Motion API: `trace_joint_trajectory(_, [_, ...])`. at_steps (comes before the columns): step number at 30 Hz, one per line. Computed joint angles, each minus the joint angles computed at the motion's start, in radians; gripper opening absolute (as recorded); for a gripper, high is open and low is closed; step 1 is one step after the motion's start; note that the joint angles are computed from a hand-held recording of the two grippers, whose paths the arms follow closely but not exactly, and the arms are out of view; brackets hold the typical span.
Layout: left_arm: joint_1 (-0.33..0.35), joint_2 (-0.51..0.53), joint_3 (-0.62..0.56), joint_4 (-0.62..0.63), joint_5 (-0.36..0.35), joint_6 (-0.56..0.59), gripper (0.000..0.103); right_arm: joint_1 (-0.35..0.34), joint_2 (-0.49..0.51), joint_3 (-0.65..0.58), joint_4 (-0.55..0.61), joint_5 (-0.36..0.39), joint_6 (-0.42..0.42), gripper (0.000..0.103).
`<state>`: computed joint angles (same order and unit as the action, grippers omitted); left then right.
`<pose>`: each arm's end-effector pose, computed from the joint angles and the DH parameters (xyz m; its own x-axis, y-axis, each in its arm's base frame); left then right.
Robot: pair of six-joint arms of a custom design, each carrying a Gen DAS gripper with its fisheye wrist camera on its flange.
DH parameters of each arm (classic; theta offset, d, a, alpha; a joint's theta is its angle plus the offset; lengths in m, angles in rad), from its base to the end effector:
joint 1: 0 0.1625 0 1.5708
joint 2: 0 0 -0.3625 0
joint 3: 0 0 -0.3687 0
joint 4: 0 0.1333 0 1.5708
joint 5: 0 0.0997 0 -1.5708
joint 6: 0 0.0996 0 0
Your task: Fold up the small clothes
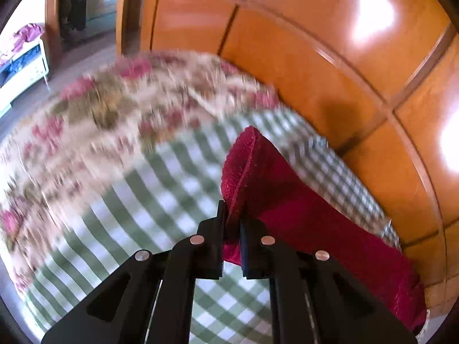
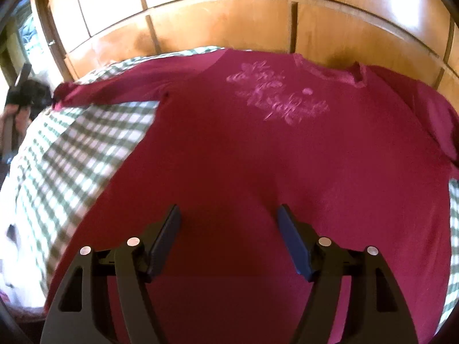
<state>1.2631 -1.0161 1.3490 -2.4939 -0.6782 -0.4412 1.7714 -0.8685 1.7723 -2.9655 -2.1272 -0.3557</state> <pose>0.0020 -0.6900 0.3537 -0.7668 -0.5398 -0.3474 -0.0838 0.6208 -0.7795 0.1967 -0.5621 0.1219 -0.7654 -0.2309 0.6008 -0.4718 0.8362 -0.2797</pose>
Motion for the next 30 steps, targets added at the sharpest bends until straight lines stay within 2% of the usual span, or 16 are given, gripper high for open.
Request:
trace_joint_trajectory(2, [-0.004,0.031,-0.051,0.091,0.043,-0.024,0.007,0.005,0.020,0.017,-0.058,-0.024,-0.041,0.077])
trace_joint_trajectory(3, [-0.005,0.060,-0.094,0.193,0.080,-0.056,0.009,0.007,0.033,0.023,-0.094,-0.037,-0.062,0.078])
trace_joint_trajectory(4, [-0.005,0.078,-0.117,0.265,0.109,-0.095,0.011,0.005,0.036,0.027,-0.110,-0.035,-0.070,0.081])
trace_joint_trajectory(5, [-0.003,0.093,-0.134,0.311,0.127,-0.127,0.018,0.004,0.035,0.027,-0.112,-0.036,-0.072,0.082])
trace_joint_trajectory(8, [-0.017,0.086,-0.086,0.304,0.173,-0.173,0.051,-0.002,0.015,0.031,-0.083,-0.020,-0.056,0.082])
trace_joint_trajectory(10, [-0.048,0.064,-0.011,0.215,0.210,-0.160,0.053,-0.003,-0.002,0.038,-0.066,-0.014,-0.045,0.082])
trace_joint_trajectory(13, [-0.107,0.030,0.110,0.024,0.182,-0.047,0.056,-0.010,-0.044,0.059,-0.054,0.000,-0.019,0.082])
trace_joint_trajectory(15, [-0.159,0.025,0.186,-0.091,0.162,0.055,0.062,-0.018,-0.092,0.092,-0.082,-0.018,0.009,0.082])
trace_joint_trajectory(17, [-0.218,0.018,0.272,-0.192,0.094,0.153,0.065,-0.033,-0.144,0.129,-0.113,-0.032,0.029,0.082])
trace_joint_trajectory(19, [-0.261,0.026,0.327,-0.245,0.041,0.200,0.070,-0.057,-0.210,0.176,-0.164,-0.074,0.045,0.082])
trace_joint_trajectory(21, [-0.314,0.045,0.385,-0.273,-0.044,0.248,0.070,-0.100,-0.297,0.233,-0.206,-0.119,0.071,0.082])
trace_joint_trajectory(24, [-0.390,0.091,0.450,-0.291,-0.099,0.287,0.071,-0.176,-0.410,0.302,-0.298,-0.221,0.074,0.077])
trace_joint_trajectory(26, [-0.423,0.112,0.479,-0.286,-0.146,0.292,0.071,-0.231,-0.442,0.318,-0.417,-0.320,0.012,0.074])
trace_joint_trajectory(28, [-0.454,0.148,0.487,-0.250,-0.176,0.278,0.071,-0.286,-0.437,0.304,-0.561,-0.389,-0.125,0.072])
trace_joint_trajectory(30, [-0.479,0.176,0.486,-0.222,-0.165,0.271,0.071,-0.354,-0.420,0.256,-0.663,-0.426,-0.260,0.067])
